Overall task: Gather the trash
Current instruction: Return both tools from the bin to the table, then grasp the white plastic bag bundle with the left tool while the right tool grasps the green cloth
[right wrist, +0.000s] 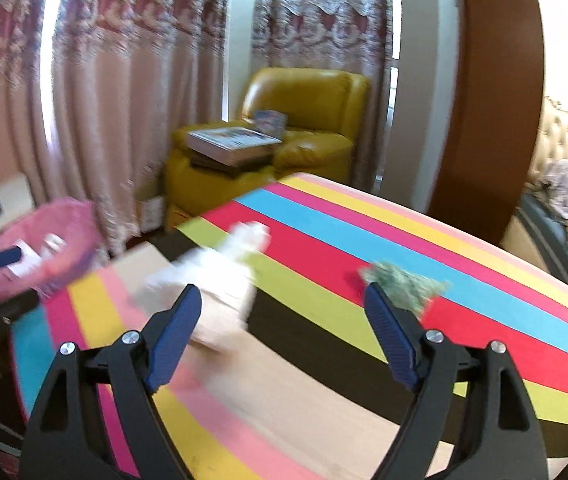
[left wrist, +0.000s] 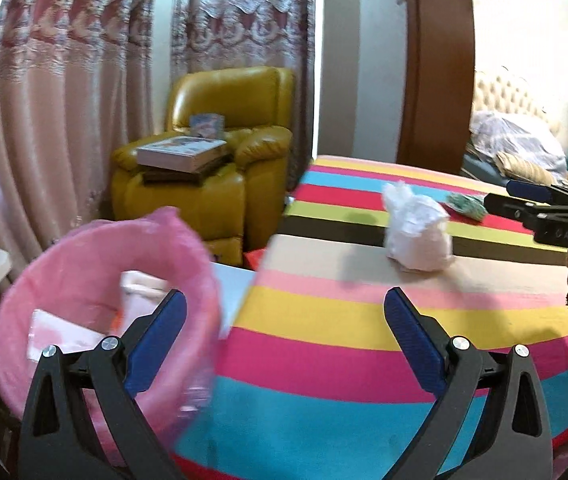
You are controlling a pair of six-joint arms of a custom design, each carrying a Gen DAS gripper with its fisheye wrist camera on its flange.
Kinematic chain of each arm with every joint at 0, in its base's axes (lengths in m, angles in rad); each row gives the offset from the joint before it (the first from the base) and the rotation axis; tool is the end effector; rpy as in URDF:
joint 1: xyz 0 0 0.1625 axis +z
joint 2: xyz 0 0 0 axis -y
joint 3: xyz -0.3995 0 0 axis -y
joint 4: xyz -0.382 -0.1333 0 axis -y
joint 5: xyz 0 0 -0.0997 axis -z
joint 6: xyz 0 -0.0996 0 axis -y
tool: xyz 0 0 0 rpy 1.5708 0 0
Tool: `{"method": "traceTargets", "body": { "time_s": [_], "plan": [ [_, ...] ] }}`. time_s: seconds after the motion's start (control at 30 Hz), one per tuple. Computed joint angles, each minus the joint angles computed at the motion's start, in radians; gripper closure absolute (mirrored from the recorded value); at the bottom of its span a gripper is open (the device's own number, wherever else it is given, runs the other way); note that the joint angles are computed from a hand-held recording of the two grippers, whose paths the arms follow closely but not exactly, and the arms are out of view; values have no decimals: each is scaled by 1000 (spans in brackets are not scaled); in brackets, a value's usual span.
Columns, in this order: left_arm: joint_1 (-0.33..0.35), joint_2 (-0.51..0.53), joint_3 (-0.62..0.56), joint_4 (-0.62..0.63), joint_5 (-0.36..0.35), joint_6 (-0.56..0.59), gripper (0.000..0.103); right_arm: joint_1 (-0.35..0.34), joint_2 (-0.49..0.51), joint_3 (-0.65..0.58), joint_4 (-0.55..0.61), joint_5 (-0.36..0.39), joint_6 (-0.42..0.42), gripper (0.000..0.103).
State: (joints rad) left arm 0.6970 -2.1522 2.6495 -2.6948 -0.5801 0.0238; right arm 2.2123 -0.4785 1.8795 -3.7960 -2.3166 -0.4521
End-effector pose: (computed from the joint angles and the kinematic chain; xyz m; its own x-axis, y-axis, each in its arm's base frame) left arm -0.0366 -0.3131 0.3284 -0.7130 0.1177 -0.6912 0.6382 0.5173 -0.5702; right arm 0.3761 -0.3938 -0.0066 -0.6200 -0.2741 0.7352 -0.7529 0.4718 -0.4589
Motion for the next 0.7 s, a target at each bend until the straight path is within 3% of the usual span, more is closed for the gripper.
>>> {"method": "traceTargets", "body": {
  "time_s": [0.3, 0.53, 0.7],
  "plan": [
    [11, 242, -33, -124, -80, -3, 9, -62, -37, 33, -38, -94, -12, 19],
    [37, 441, -94, -213, -153, 5, 9, -120, -55, 6, 11, -125, 12, 18],
    [90, 541, -185, -136, -204, -54, 9, -153, -51, -43, 82, -141, 2, 18]
  ]
}}
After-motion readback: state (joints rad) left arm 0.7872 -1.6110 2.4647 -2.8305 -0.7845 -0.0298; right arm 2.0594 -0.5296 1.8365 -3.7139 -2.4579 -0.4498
